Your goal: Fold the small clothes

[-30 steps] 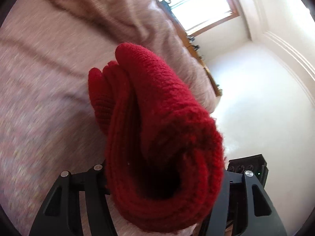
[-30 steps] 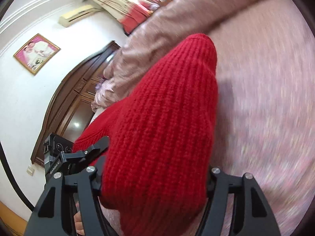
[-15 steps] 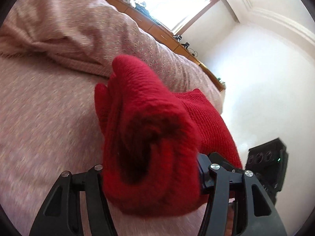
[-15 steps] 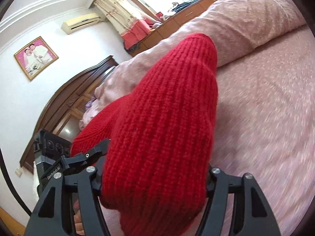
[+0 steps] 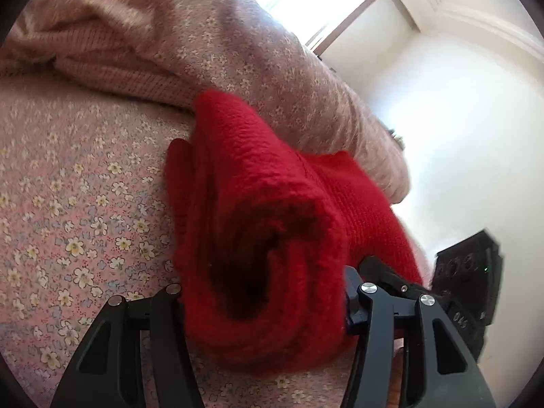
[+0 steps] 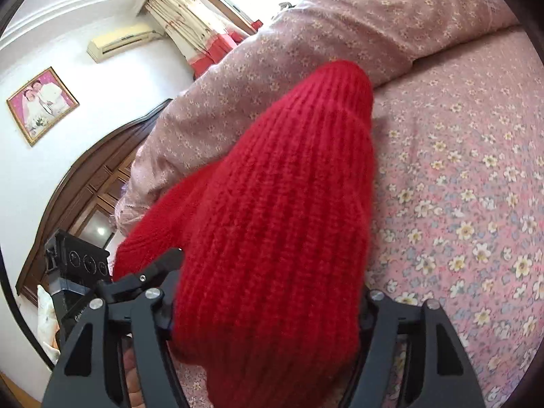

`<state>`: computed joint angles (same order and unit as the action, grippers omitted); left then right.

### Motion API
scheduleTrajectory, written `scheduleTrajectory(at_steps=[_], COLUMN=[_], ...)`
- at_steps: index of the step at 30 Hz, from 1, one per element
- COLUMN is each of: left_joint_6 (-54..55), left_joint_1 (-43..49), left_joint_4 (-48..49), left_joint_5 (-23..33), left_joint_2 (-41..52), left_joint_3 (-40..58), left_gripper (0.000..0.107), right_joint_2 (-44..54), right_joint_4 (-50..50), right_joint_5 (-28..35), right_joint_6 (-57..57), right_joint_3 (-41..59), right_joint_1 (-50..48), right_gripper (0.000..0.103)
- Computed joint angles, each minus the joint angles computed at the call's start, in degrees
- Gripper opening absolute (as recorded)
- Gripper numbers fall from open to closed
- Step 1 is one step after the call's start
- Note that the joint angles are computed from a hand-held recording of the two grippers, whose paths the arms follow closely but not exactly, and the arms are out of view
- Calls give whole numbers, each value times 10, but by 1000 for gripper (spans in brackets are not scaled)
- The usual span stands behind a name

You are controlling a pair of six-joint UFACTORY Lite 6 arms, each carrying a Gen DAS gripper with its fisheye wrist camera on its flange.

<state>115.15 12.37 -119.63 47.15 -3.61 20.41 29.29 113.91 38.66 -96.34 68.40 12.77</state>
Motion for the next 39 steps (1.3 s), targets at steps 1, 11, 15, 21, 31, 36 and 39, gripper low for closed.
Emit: scheduleTrajectory(at_steps=[1,11,15,21,31,36,39], left_joint_6=[1,-34,-36,-38,-77,-67,-68], left_joint_1=[-4,7,0,-11,-37,-55,-60], left_joint_4=[-3,26,21,8,30,16,16], left_joint_5=[-5,-11,-16,-29,-103,-141,-152], left_joint_2=[-3,-25,-23,-20,-143,-189,-205], left_joint_3=[1,-6,-6,3,-42,-62,-68], left_gripper=[51,53,55,57,60,60,60], right_joint_2=[0,11,8,5,-49,-59,-68], right_joint_4=[-4,-24,-21,-21,56,76,98], right_joint_5=[-7,8,4,-7,-74,-92,-102], right_joint_6=[5,33,30,33,-26,-47,-69], right_joint_3=[2,16,11,10,-36,-41,-49], right_joint_1=[2,-6,-3,1,29,38,43], right_gripper=[74,76,78,82,97,97,97])
